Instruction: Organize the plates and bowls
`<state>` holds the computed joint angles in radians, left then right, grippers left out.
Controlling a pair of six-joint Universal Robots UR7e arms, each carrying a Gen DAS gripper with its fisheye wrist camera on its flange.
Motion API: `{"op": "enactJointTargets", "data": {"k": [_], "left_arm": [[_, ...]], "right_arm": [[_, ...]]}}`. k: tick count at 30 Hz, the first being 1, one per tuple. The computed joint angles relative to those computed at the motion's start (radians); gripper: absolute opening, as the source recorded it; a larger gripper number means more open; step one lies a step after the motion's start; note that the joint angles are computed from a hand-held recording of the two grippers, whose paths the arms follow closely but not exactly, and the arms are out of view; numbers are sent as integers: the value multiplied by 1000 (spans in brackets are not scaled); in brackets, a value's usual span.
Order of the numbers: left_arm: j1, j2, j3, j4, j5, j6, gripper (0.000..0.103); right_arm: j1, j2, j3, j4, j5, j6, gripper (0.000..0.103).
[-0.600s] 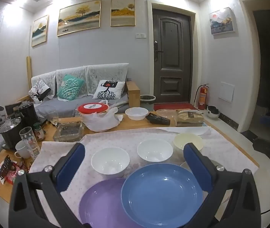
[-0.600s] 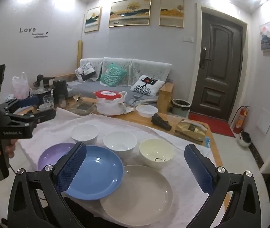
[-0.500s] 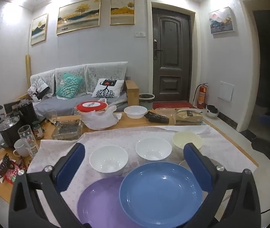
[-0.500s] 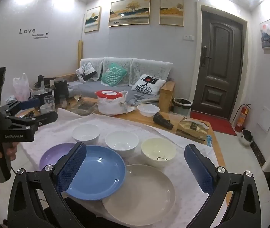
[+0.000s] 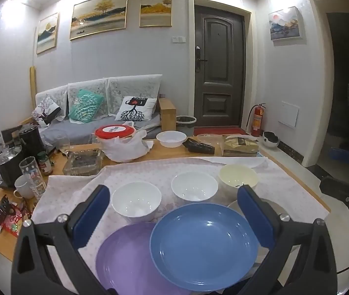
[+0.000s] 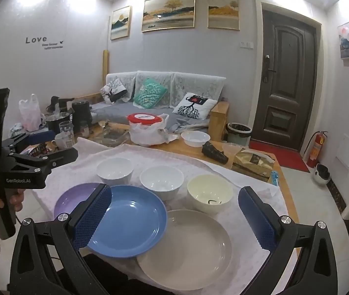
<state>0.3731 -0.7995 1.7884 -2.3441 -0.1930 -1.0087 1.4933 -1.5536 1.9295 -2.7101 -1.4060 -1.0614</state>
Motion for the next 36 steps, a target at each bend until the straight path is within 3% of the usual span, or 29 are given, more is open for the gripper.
{"op": "enactJointTargets", "data": {"k": [14, 36], "left_arm": [[-1, -2, -5, 48, 0, -31, 103], [1, -6, 7, 20, -5, -15, 103]], "right_arm": [[-12, -6, 8, 13, 25, -3, 102], [-3, -17, 2, 31, 22, 5, 102]]}}
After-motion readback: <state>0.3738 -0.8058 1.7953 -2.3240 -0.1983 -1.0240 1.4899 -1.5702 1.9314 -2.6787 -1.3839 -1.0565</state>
